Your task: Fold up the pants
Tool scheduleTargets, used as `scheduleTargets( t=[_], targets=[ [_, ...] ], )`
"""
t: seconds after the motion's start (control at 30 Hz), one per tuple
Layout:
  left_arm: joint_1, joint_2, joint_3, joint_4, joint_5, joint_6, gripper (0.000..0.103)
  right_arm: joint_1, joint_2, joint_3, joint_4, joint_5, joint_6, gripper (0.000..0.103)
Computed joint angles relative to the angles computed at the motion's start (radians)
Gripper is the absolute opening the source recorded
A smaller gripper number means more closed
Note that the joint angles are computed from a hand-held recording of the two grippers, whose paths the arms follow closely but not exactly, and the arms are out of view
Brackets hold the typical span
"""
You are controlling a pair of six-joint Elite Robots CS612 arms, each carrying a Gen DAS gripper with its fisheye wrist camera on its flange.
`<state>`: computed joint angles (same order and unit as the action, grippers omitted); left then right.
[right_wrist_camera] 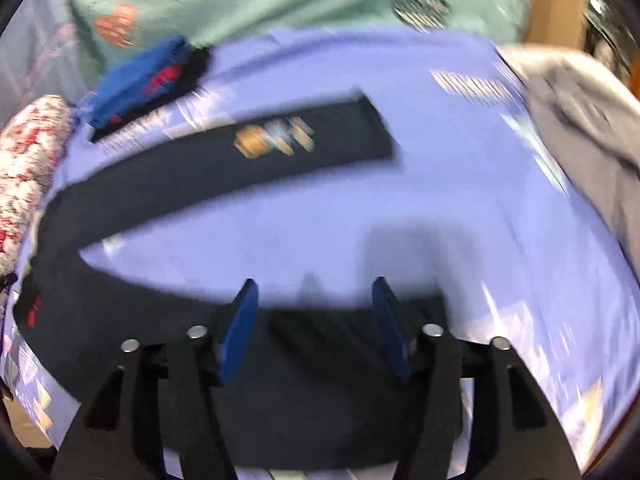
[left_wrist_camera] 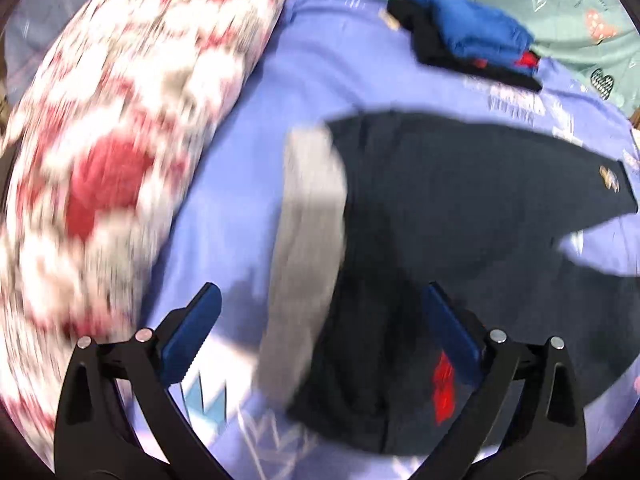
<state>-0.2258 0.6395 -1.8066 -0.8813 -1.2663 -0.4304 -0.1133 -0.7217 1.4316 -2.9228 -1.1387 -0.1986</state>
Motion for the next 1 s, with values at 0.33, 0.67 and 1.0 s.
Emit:
scheduleTargets(
  t=[0.33,0.67,1.0],
  targets=[
    [0.084,-0.068,0.243,-0.202,-0.074,0.15,0.101,0.1,0.101,-0.249,0.168,0.067,-0.233,0.069],
    [0.119,-0.107,0.374,-0.252,-0.151,0.244,0.101,0.148,0.202,-0.477,0.371,0.088,-0.392,0.069],
    [0.116,-0.124,0.427,-0.246,-0.171,0.359,0.088,0.186,0.322,-0.735,0.588,0.039,-0.524,0.069]
  ],
)
